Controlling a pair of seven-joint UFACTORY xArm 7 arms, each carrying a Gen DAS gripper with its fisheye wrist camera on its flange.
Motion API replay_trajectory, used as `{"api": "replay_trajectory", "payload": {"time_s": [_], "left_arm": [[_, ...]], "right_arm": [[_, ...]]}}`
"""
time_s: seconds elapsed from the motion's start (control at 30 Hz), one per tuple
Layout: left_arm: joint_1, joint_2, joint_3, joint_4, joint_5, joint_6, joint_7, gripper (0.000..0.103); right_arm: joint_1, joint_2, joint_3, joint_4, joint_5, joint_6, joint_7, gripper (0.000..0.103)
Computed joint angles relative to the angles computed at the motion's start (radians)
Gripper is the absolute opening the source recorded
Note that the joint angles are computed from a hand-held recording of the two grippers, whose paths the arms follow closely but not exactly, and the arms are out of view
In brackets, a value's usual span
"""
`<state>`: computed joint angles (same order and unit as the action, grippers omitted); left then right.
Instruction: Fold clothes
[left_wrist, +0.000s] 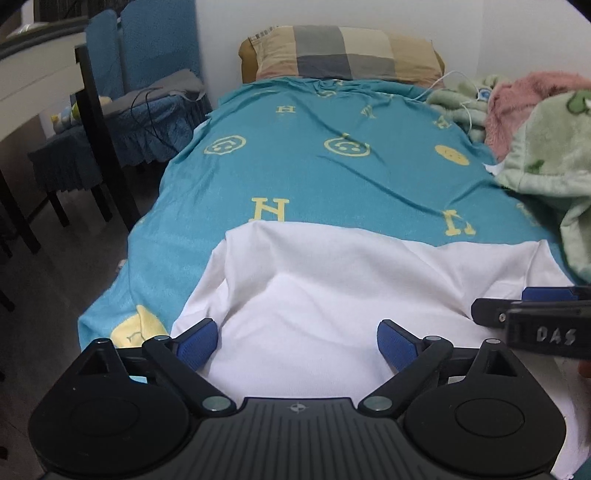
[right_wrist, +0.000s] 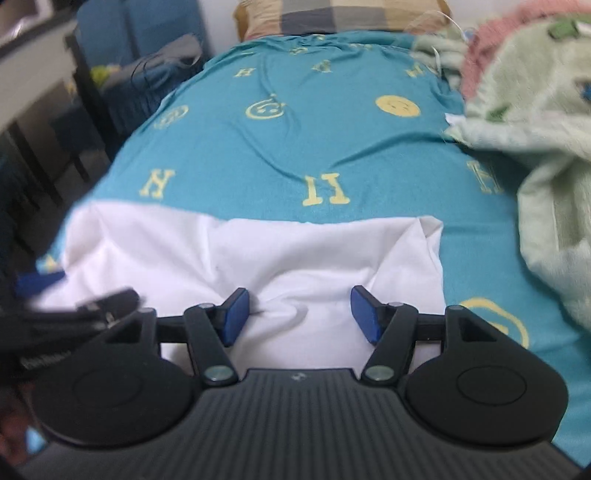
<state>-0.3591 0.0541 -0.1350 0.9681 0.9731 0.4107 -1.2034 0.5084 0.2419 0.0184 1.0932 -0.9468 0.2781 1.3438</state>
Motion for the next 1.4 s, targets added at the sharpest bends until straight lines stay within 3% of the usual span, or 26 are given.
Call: {"api": "replay_trajectory", "payload": {"time_s": [0.27, 0.5, 0.77, 1.0, 1.1, 1.4], "left_arm": [[-0.039, -0.203, -0.093, -0.012, -0.236, 0.236, 0.116, 0.095], [-0.039, -0.4, -0.207, 0.071, -0.412, 0.435, 0.213, 0.097], [-0.018, -0.409, -0.335, 0.224, -0.418, 0.575, 0.189, 0.099], [-0.018, -0.432, -0.332, 0.219, -0.431, 0.55, 0.16, 0.1], [-0.027, -0.425, -0.305, 0.215, -0.492, 0.528, 0.186, 0.1], [0.014, -0.45, -0.24, -0.033, -0.54, 0.236, 0.187, 0.103]], "right_arm": [[-0.019, -0.062, 0.008, -0.058, -0.004, -0.024, 0.062, 0.063], [-0.083, -0.153, 0.067, -0.129, 0.147, -0.029, -0.028, 0.063], [-0.143, -0.228, 0.11, -0.185, 0.229, -0.035, -0.037, 0.063], [-0.188, -0.266, 0.143, -0.209, 0.214, -0.053, 0.011, 0.064], [-0.194, -0.271, 0.157, -0.215, 0.224, -0.046, 0.011, 0.064], [-0.224, -0.392, 0.213, -0.327, 0.224, -0.033, 0.096, 0.063]]}}
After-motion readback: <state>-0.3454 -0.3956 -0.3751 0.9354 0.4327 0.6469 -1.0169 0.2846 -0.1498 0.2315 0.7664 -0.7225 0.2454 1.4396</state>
